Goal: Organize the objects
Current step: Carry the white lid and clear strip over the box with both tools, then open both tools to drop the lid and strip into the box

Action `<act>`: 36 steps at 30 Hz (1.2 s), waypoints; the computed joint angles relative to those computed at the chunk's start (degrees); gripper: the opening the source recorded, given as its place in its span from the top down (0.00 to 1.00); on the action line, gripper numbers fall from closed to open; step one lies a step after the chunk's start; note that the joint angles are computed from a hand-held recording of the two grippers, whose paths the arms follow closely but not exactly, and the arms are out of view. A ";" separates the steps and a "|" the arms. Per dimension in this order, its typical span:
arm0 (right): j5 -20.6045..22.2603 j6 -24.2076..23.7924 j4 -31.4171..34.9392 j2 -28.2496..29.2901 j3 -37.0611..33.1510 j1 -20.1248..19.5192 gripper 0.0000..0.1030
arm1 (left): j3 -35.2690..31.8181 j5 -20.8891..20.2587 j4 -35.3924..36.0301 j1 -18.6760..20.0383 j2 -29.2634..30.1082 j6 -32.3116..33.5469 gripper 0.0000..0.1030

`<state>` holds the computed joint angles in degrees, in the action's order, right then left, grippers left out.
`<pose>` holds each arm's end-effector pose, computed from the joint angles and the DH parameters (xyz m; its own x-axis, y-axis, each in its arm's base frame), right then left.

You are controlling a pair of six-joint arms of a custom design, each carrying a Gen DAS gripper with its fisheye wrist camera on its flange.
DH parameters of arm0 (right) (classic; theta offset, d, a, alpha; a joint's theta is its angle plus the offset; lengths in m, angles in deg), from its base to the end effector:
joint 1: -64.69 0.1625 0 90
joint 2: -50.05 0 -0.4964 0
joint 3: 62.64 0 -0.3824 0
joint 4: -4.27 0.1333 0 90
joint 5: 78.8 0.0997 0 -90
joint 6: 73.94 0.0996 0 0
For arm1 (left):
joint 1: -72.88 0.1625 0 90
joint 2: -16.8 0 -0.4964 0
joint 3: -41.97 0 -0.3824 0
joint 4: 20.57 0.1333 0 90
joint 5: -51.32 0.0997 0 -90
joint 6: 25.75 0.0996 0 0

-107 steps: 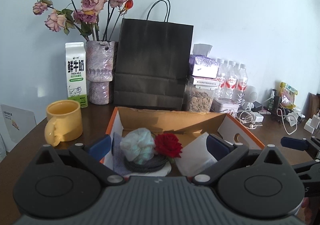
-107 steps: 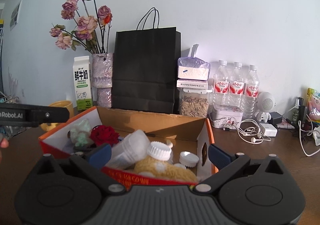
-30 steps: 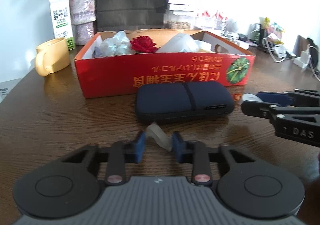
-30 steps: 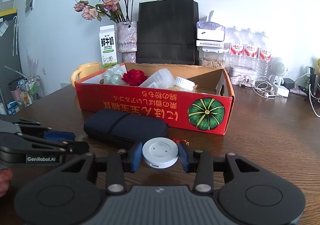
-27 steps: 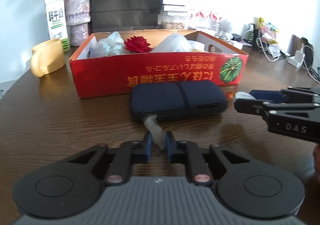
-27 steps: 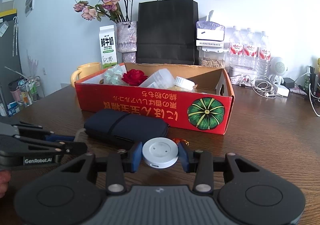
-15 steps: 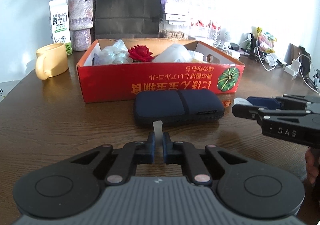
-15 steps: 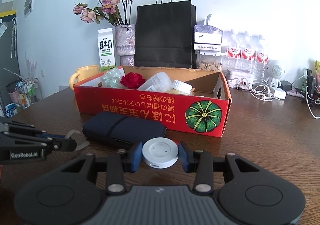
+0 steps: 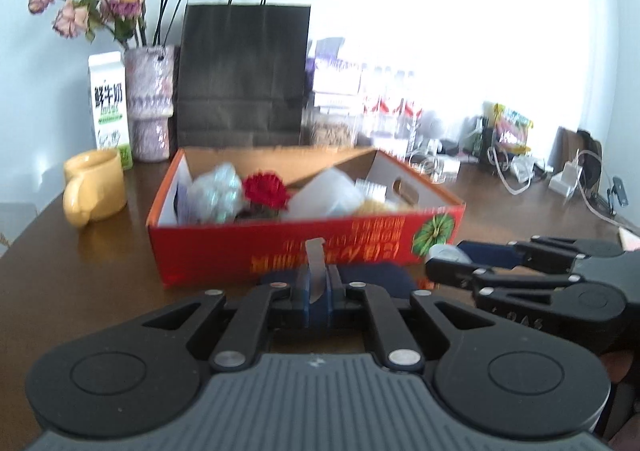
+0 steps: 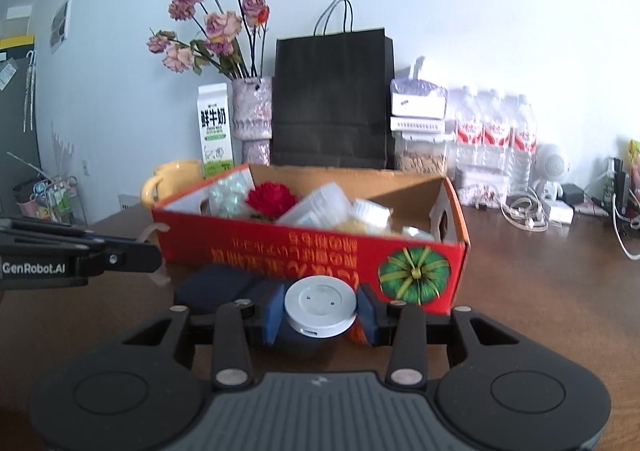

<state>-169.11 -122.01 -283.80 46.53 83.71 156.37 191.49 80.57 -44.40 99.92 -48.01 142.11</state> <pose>0.1424 -0.3254 -0.0129 -0.6556 -0.4406 0.6133 -0.7549 0.3623 -0.5467 -0.0630 -0.2794 0.1399 -0.7505 0.1532 -0.6428 0.6345 0.4392 -0.6361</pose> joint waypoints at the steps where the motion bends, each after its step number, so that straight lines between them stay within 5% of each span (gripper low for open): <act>1: -0.13 0.22 0.92 -0.69 -0.45 0.61 0.63 | -0.55 0.38 -0.59 0.67 -0.98 2.15 0.92; 14: -2.23 1.50 13.44 -9.32 -8.75 6.29 0.63 | -8.87 9.99 -8.20 12.50 -7.38 23.21 0.92; 25: -2.98 1.66 26.81 -13.70 -18.89 6.94 0.63 | -17.67 19.10 -9.32 23.32 -3.92 29.83 0.92; 36: -3.16 2.79 33.87 -14.63 -23.85 5.01 0.63 | -23.11 21.68 -9.51 29.22 -0.84 35.35 0.92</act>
<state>-172.27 -119.22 -249.93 31.90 59.86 161.38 168.37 102.26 -53.91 129.15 -48.85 177.46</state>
